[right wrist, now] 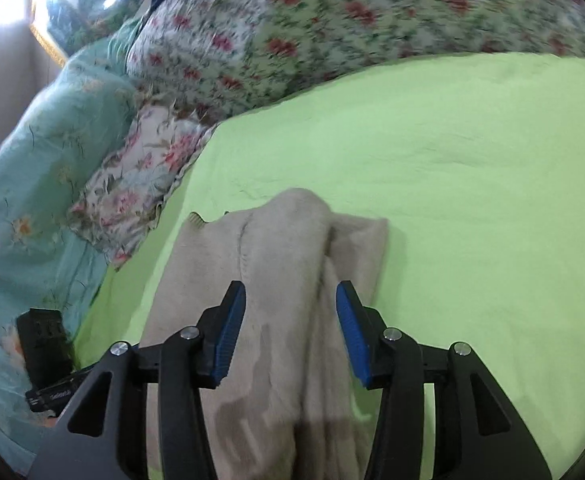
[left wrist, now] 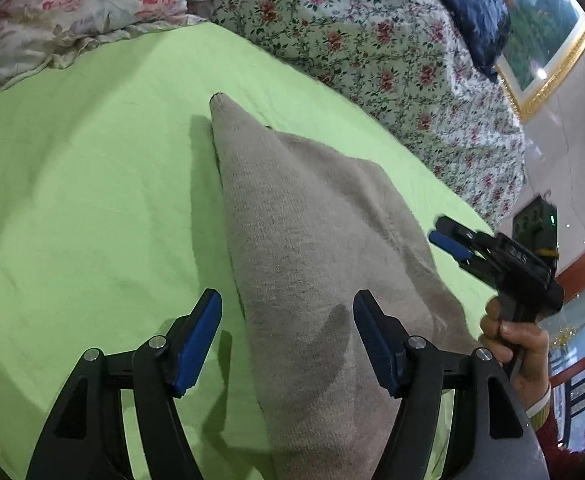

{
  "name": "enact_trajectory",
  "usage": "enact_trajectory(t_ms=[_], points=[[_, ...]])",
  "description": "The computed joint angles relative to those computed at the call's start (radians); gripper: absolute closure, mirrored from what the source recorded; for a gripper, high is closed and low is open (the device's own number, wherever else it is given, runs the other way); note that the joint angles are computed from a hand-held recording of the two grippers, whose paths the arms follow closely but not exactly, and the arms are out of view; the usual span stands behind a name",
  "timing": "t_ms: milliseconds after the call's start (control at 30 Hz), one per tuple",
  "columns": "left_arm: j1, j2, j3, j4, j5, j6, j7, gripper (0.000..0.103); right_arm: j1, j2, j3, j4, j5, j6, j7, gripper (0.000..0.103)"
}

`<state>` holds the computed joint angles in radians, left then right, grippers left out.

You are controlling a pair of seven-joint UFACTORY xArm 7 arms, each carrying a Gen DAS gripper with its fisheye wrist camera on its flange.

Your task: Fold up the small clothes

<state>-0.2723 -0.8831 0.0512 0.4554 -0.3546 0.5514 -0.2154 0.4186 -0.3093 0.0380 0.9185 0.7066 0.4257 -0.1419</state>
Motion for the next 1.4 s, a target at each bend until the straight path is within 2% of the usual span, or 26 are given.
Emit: enact_trajectory(t_ms=[67,100,133,167,200,233,333,467,533,600,667,767,833,1067,1300,1400], points=[[0.006,0.019,-0.018,0.009,0.018,0.006,-0.003,0.034,-0.001,0.071,0.008,0.058,-0.022,0.035,0.009,0.066],[0.008,0.036,-0.035,0.017,0.029,0.009,-0.008,0.034,0.0,0.094,0.01,0.074,-0.051,0.047,0.03,0.075],[0.007,0.047,-0.042,0.023,0.034,0.01,-0.011,0.034,-0.04,0.107,0.051,0.084,-0.087,0.049,0.056,0.089],[0.003,0.07,-0.055,0.036,0.038,0.004,-0.019,0.035,-0.038,0.096,0.05,0.07,-0.08,0.028,0.046,0.092],[0.0,0.081,-0.063,0.043,0.043,0.003,-0.024,0.035,0.005,0.062,0.012,0.048,-0.032,-0.006,0.012,0.093],[0.003,0.086,-0.077,0.052,0.056,0.009,-0.031,0.035,0.007,0.036,0.012,0.029,0.027,-0.026,-0.035,0.094],[-0.002,0.099,-0.109,0.066,0.09,0.0,-0.041,0.035,0.006,-0.068,0.008,-0.061,0.029,-0.094,-0.025,0.095],[-0.009,0.134,-0.121,0.07,0.11,-0.001,-0.062,0.032,-0.006,-0.02,-0.027,-0.067,-0.021,-0.032,0.024,0.095],[-0.035,0.145,-0.087,0.055,0.08,-0.016,-0.056,0.031,0.027,0.02,-0.069,-0.063,0.081,-0.022,-0.041,0.094],[-0.058,0.144,-0.05,0.046,0.037,-0.021,-0.048,0.031,0.028,0.025,-0.07,-0.068,0.151,-0.031,-0.096,0.09],[-0.045,0.134,-0.062,0.047,0.041,-0.006,-0.059,0.031,0.009,0.005,-0.058,-0.08,0.172,-0.029,-0.091,0.086],[-0.008,0.087,-0.112,0.052,0.093,0.037,-0.093,0.033,-0.043,-0.063,-0.007,-0.112,0.071,-0.034,0.01,0.086],[0.011,0.039,-0.144,0.052,0.129,0.067,-0.119,0.033,-0.051,-0.137,0.007,-0.149,0.016,-0.043,0.061,0.086],[-0.028,-0.118,-0.164,0.029,0.159,0.095,-0.147,0.033,0.015,-0.335,0.006,-0.265,-0.087,-0.055,0.175,0.086],[-0.079,-0.159,-0.148,0.008,0.142,0.066,-0.139,0.033,0.12,-0.338,-0.025,-0.291,-0.131,-0.083,0.235,0.086],[-0.101,-0.155,-0.127,-0.004,0.121,0.041,-0.128,0.034,0.125,-0.288,-0.039,-0.261,-0.147,-0.092,0.249,0.086]])
